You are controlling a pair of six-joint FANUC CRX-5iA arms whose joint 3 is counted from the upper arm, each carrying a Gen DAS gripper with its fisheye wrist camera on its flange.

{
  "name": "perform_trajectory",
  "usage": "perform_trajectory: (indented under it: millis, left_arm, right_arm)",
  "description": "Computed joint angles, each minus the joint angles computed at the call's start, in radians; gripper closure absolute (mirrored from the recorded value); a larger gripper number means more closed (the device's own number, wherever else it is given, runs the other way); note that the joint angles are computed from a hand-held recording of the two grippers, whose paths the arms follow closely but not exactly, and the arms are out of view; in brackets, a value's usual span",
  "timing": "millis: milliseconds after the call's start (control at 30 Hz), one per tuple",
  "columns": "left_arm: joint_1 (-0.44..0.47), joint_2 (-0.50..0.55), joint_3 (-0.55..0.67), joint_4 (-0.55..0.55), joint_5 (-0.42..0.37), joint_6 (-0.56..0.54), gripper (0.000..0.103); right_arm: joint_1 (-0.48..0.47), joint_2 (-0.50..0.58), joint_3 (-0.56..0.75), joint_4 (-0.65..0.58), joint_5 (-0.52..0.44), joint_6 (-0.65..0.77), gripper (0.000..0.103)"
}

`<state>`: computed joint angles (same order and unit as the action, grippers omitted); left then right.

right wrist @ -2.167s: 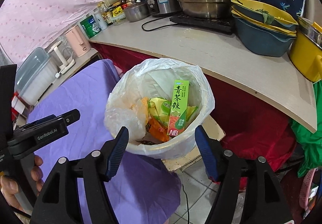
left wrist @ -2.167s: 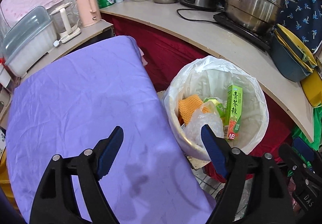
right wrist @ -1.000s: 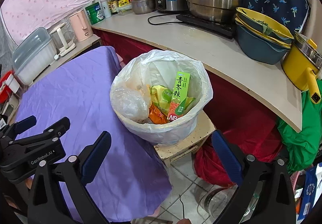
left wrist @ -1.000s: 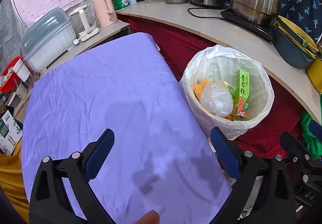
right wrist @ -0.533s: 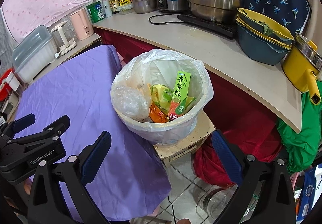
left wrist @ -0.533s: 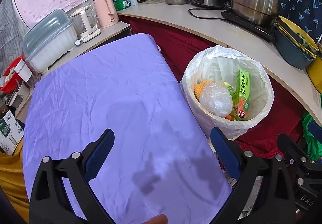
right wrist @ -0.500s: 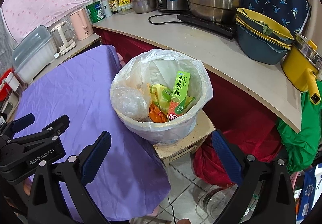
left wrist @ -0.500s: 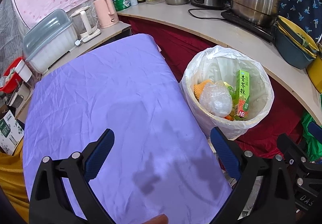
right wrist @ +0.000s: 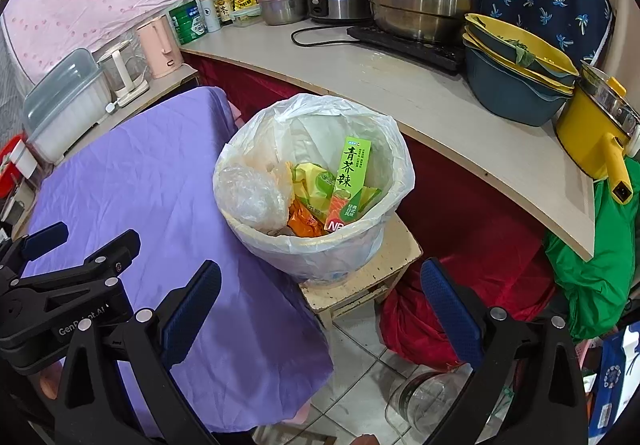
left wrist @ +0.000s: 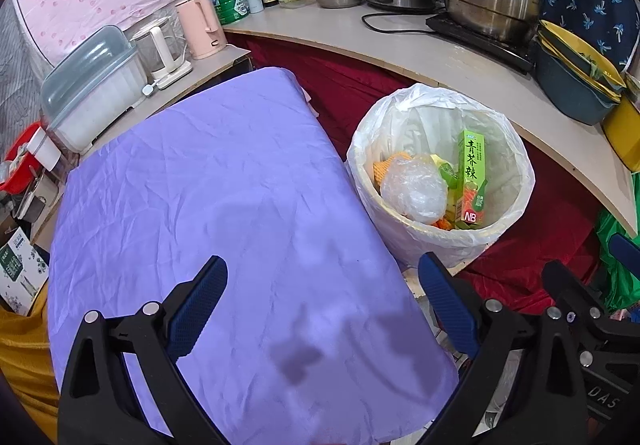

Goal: Collect trash

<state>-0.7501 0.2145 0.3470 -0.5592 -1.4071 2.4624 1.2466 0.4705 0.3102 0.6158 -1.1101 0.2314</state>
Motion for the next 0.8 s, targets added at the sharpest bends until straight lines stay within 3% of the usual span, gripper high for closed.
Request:
perform_trajectory:
  millis: [800]
  left_arm:
    - [-0.007,0.023,0.019,0.02,-0.036,-0.004,0.011]
  right_arm:
    - [-0.002,-0.012,-0.024,-0.01,0.014,-0.003,0.007]
